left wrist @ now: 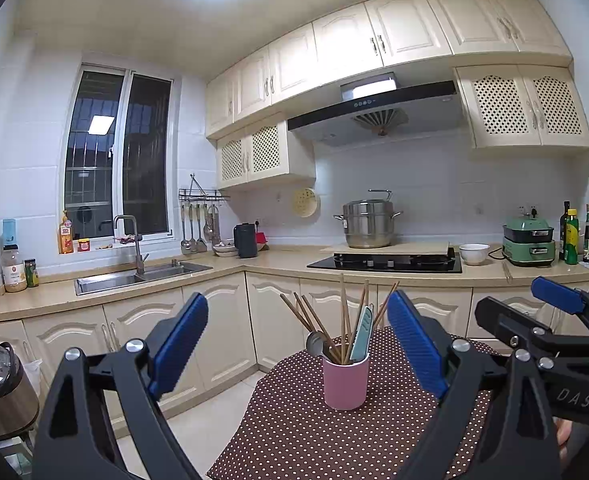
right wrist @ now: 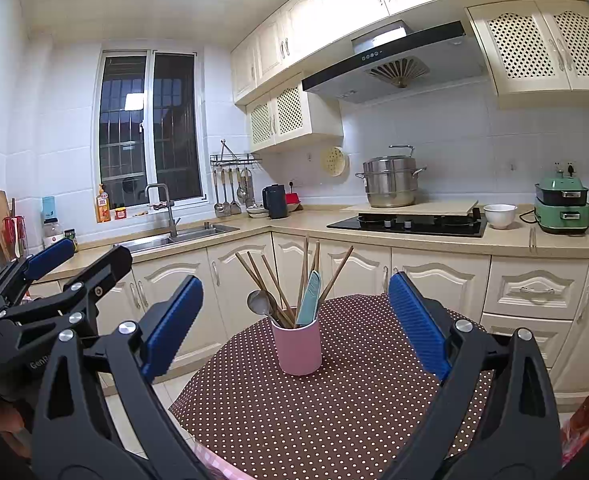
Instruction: Organize utensils
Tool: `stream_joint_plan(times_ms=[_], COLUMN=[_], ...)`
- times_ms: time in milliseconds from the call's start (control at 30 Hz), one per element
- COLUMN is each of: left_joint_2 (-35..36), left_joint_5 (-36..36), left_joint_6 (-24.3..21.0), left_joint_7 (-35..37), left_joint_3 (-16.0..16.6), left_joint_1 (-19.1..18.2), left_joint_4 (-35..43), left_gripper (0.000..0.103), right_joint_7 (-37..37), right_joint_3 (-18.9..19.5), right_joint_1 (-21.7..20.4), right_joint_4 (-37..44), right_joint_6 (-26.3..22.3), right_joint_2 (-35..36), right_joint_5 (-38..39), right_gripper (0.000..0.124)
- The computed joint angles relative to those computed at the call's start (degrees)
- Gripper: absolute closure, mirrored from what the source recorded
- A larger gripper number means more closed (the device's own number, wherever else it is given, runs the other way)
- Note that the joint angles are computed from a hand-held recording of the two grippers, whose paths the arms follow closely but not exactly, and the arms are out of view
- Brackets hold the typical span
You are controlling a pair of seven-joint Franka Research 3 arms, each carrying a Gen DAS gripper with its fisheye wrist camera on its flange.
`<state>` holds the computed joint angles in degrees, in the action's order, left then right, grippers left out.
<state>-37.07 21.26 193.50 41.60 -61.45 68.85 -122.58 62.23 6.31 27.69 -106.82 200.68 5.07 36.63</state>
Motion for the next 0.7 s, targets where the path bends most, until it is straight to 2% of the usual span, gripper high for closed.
stream_joint_plan(times_ms=[700], left_joint_2=[0.57], left_joint_5=[0.18], left_joint_6=[-0.18], left_joint_7=[0.26], left_joint_3=[-0.03], left_joint_1=[0.13], left_joint_4=[0.03], left_gripper=[0.014], right_joint_7=[-0.91], right_joint_3=[-0.61], right_joint_1=[0.89], right_joint_4=[0.67], right_joint_6=[-0.25], right_joint_2=[0.64], right_joint_5=[1.27], right_gripper=[0.032])
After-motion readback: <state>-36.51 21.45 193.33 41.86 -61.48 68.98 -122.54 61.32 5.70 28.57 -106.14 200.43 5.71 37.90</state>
